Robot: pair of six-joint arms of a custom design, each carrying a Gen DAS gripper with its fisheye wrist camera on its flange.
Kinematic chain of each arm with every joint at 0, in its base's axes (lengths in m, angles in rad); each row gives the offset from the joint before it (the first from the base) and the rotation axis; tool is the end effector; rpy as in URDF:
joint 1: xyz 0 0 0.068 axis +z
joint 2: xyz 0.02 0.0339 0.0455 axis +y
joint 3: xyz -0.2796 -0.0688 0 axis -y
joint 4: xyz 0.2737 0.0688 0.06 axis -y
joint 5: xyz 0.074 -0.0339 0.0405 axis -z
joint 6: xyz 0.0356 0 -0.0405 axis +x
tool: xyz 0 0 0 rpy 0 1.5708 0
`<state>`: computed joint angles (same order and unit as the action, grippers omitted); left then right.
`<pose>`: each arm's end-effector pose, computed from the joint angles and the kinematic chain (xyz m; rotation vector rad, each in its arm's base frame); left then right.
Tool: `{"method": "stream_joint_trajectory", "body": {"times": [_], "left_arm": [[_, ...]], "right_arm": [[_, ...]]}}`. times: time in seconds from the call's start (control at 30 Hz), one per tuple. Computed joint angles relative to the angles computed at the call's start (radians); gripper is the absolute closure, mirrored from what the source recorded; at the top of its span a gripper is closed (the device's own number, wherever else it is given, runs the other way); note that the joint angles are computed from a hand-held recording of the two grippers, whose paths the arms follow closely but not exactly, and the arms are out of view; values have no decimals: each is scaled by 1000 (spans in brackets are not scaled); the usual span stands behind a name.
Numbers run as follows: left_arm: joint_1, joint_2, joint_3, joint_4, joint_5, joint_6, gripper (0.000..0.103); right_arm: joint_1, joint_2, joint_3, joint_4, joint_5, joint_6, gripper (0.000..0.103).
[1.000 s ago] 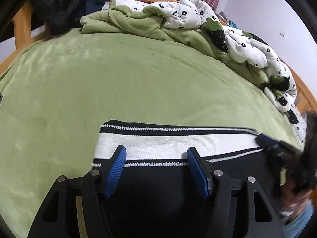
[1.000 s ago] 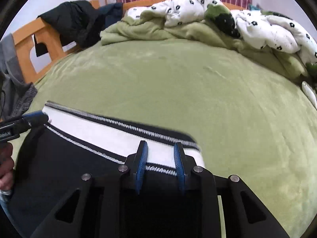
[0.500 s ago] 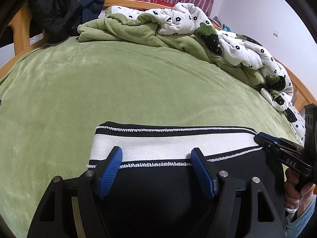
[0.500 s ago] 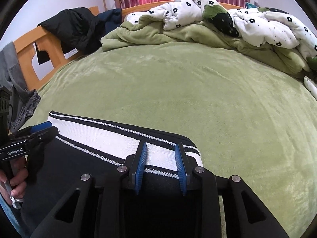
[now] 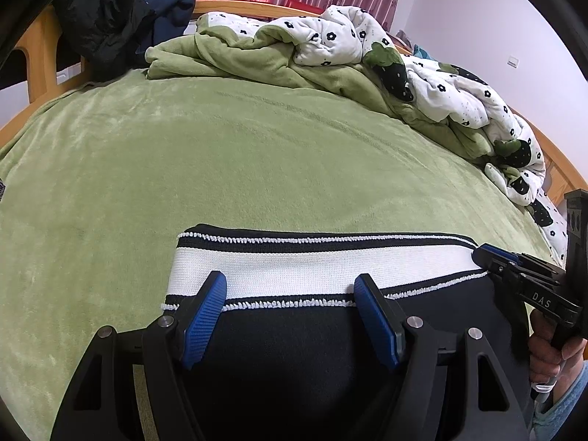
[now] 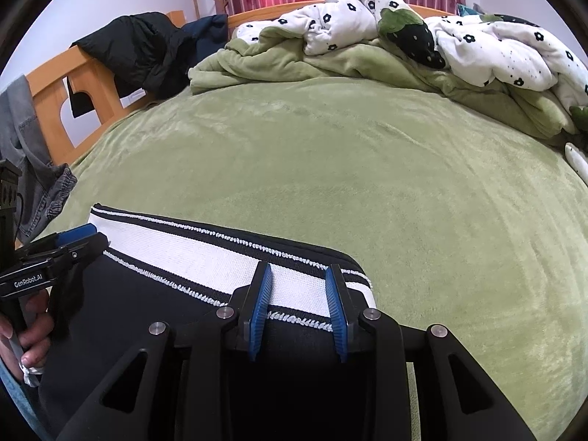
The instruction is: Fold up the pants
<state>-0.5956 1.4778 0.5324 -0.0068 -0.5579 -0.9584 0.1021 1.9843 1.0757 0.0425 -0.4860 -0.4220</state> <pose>0.2286 -0.1321 0.1202 -0.6287 2.2481 -0.0461 0.4124 0.0590 0.1102 -0.8126 2.2058 0.4358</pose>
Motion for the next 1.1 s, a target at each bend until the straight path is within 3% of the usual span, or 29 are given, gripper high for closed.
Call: {"method": "stream_joint_trajectory", "body": {"times": [0.93, 1.1], "left_arm": [[-19, 10, -5, 15, -14, -9, 32], [-11, 24, 23, -24, 7, -2, 31]], "right_arm": [[-11, 7, -8, 20, -36, 9, 73], [-6, 1, -8, 14, -20, 2, 73]]}}
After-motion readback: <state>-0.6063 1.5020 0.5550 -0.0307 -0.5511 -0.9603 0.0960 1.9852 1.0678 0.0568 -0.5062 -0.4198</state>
